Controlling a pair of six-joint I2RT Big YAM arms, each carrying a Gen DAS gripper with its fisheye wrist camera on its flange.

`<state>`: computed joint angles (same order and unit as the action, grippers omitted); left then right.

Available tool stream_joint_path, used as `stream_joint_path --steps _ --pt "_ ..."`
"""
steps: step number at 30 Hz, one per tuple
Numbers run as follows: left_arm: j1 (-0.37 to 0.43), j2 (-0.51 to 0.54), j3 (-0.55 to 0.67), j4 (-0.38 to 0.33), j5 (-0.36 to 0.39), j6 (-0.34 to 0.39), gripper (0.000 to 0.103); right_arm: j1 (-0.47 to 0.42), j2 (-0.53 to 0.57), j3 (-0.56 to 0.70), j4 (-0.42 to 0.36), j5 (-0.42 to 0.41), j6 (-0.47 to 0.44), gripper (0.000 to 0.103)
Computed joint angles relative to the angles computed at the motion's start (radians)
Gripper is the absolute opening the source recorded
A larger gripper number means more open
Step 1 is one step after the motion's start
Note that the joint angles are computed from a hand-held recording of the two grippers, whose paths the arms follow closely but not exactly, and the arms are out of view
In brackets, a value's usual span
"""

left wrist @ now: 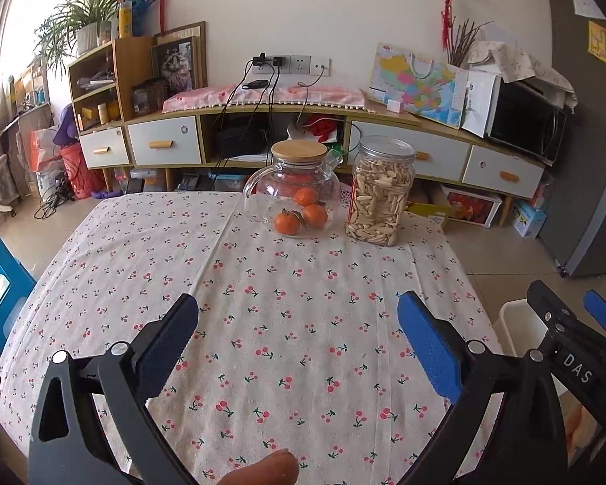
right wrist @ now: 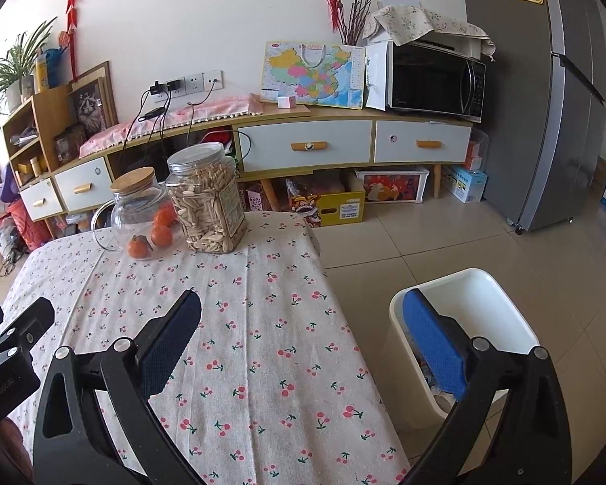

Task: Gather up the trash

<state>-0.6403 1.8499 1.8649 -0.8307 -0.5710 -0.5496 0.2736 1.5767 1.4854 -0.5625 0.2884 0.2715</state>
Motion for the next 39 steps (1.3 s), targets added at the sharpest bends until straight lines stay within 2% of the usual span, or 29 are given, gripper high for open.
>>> stream_joint_path --steps 17,39 --pt "0.006 0.006 0.009 -0.016 0.025 -0.016 0.096 0.005 -0.009 -0.015 0.032 0.008 -0.041 0.096" --pt "0.002 0.008 0.011 -0.023 0.016 -0.003 0.096 0.006 -0.010 -0.013 0.026 0.003 -0.048 0.096"
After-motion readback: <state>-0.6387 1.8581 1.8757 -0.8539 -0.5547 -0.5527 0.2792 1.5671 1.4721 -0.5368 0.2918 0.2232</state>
